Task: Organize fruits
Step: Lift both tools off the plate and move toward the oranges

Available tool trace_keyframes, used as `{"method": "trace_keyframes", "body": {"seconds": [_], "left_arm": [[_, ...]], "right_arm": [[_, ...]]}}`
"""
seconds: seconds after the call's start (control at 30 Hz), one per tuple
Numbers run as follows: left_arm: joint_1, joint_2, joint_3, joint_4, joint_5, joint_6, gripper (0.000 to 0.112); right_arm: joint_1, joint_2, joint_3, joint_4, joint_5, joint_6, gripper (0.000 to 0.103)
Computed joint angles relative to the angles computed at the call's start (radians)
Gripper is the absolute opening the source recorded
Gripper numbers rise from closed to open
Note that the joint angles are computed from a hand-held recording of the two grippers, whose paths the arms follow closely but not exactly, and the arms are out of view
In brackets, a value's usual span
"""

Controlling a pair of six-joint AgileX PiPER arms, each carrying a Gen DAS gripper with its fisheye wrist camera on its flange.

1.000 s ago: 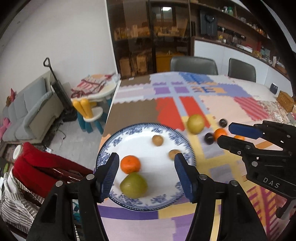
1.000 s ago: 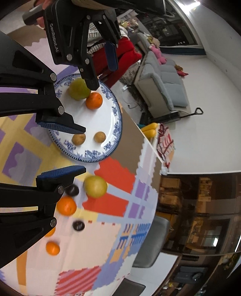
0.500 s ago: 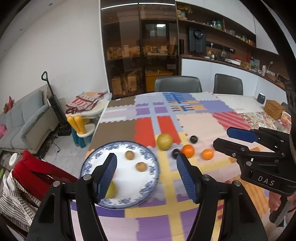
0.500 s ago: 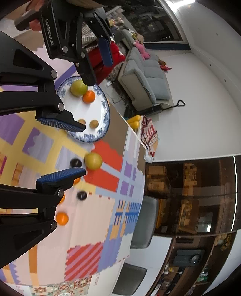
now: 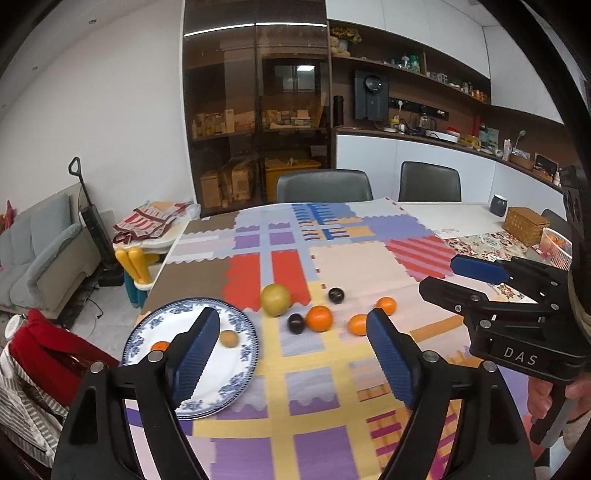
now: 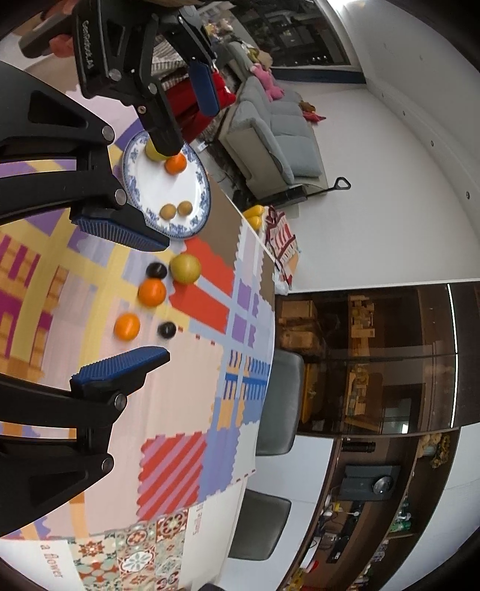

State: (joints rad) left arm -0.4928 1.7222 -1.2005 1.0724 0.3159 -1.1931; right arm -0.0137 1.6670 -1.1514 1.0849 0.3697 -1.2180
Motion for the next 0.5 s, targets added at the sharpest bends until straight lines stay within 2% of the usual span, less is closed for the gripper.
{"method": "trace_keyframes", "body": {"seconds": [0.17,0.5], "left_arm": [[-0.049,0.03,-0.014,0.145,0.032,-0.142,0.086],[-0.086,0.125,-0.085,0.231,0.032,-0.201,0.087]], "right_arm": [[-0.048,0.003,0.003,0.028,0.021,-0.056,0.055],[-0.12,0.059,-0.027,0.03,0.058,-0.155,0.055]]}}
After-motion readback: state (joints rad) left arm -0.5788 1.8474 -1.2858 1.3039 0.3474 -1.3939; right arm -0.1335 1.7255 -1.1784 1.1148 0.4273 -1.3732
